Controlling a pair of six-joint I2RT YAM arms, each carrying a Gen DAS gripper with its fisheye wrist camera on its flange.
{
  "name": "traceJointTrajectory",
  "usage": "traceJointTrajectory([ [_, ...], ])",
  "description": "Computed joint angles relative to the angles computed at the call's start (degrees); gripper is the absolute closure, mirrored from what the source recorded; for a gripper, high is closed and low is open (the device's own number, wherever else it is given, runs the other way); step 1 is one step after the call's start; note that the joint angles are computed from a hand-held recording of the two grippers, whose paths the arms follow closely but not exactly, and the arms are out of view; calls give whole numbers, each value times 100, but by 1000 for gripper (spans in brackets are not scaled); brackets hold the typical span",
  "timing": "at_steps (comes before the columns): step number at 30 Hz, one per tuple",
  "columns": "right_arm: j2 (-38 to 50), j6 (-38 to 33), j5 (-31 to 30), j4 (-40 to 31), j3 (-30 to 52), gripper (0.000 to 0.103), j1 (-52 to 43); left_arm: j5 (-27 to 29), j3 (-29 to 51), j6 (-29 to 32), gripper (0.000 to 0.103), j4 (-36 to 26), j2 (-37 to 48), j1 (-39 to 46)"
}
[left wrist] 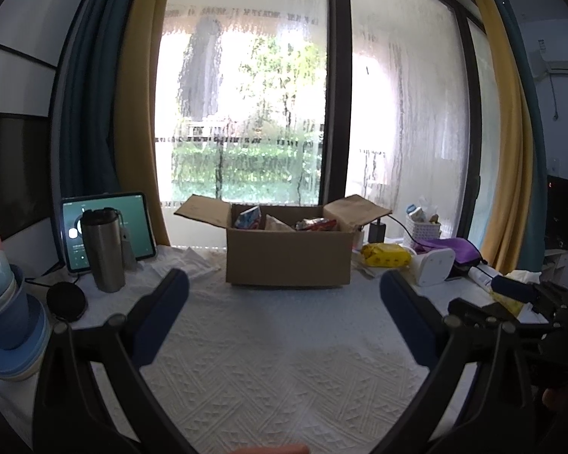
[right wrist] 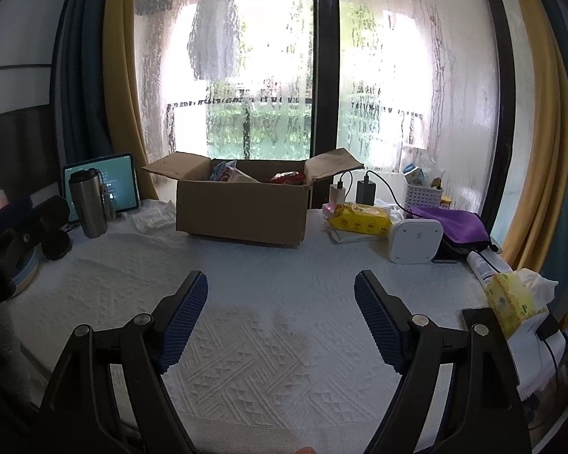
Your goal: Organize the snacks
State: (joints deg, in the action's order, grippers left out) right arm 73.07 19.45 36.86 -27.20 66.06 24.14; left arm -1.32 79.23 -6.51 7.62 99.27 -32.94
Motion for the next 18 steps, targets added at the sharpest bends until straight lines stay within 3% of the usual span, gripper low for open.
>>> traceJointTrajectory([
  [18,201,-76,-359,133,84,20,-334,-4,522,7,1,-225,392,-12],
])
